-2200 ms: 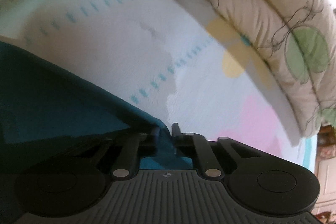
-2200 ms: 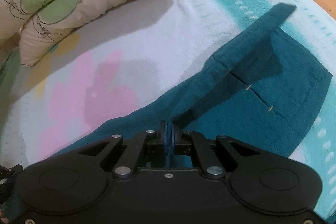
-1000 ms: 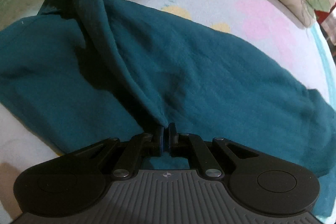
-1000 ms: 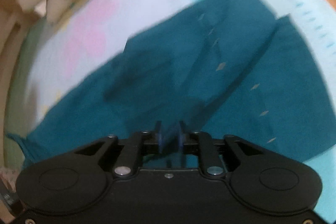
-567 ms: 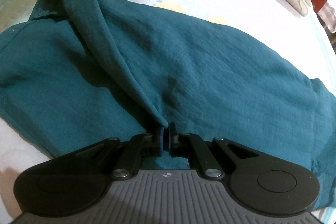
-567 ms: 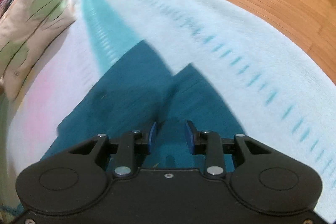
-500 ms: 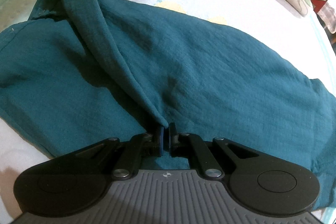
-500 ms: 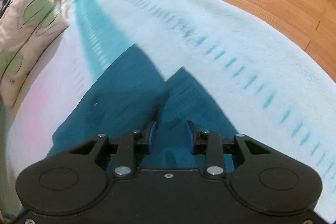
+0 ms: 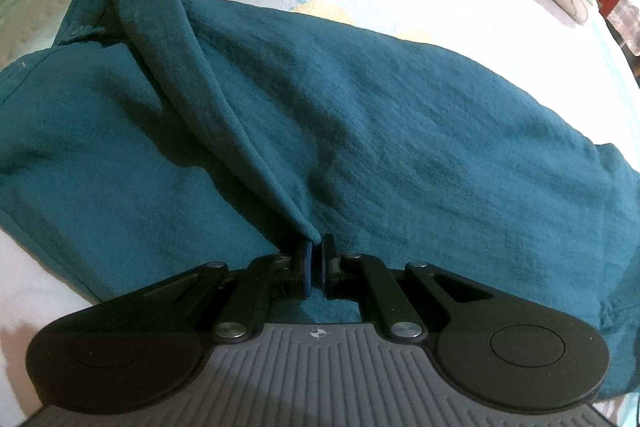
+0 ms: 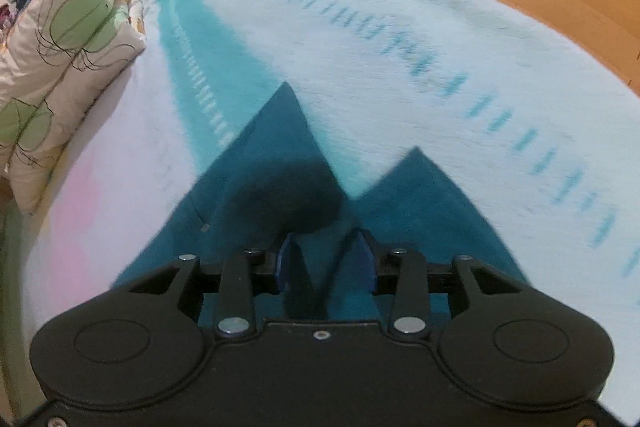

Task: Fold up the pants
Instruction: 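Lift the held hem with the right tool and lay it over the other leg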

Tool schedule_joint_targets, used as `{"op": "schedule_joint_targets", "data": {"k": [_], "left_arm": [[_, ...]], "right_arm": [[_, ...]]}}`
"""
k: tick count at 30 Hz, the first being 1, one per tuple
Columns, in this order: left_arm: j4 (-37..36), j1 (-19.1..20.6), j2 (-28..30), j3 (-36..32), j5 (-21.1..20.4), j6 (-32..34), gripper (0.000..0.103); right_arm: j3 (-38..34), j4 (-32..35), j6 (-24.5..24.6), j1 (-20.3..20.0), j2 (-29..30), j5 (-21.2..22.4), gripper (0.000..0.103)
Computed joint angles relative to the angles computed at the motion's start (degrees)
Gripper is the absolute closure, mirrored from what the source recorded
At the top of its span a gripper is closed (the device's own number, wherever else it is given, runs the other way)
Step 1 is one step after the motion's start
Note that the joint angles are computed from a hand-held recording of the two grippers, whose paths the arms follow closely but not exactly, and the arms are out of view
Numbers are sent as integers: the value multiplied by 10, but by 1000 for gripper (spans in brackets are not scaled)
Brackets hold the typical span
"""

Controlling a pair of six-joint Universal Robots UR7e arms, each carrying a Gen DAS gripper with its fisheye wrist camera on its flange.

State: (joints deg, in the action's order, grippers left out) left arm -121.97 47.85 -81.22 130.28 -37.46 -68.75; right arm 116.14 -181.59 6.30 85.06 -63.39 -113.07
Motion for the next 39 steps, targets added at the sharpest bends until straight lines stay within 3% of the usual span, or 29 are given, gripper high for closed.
{"op": "schedule_joint_targets", "data": {"k": [1,2,3,7,13,14,15,16,19,28,31,34,39], "left_arm": [[1,-1,1,0,0,-1,99],[-3,1,5,-1,1,3,99],[-10,4,10,-3,1,8,99],[2,-1,-3,2,-3,0,99],[11,-3,-11,2,-5,-2,99],[13,-4,-10,1,-5,-4,99],[16,-4,-10,1,-5,-6,99],[17,-5,-11,1,-5,-7,99],[23,-6,-14,-1,-8,-12,99],[56,-10,-9,-14,-9,-22,99],[61,-10,-9,-18,-12,-25,99],[60,-13,-14,-17,-9,-29,99],[92,-51,-43,-23,21,-43,100]], "right_arm": [[-3,6,2,0,0,8,62],[-6,9,-2,4,0,9,82],[-7,5,-18,8,0,14,88],[7,-24,-94,36,-24,16,90],[45,19,-51,41,-104,-42,92],[50,25,-44,38,-112,-59,82],[55,28,-42,31,-119,-65,80],[60,31,-36,19,-127,-58,79],[69,70,21,-19,-153,-6,51],[78,73,12,-40,-119,27,50],[76,43,8,-38,-98,20,50],[76,10,-23,-29,-83,28,87],[77,-4,-40,12,-105,26,89]]}}
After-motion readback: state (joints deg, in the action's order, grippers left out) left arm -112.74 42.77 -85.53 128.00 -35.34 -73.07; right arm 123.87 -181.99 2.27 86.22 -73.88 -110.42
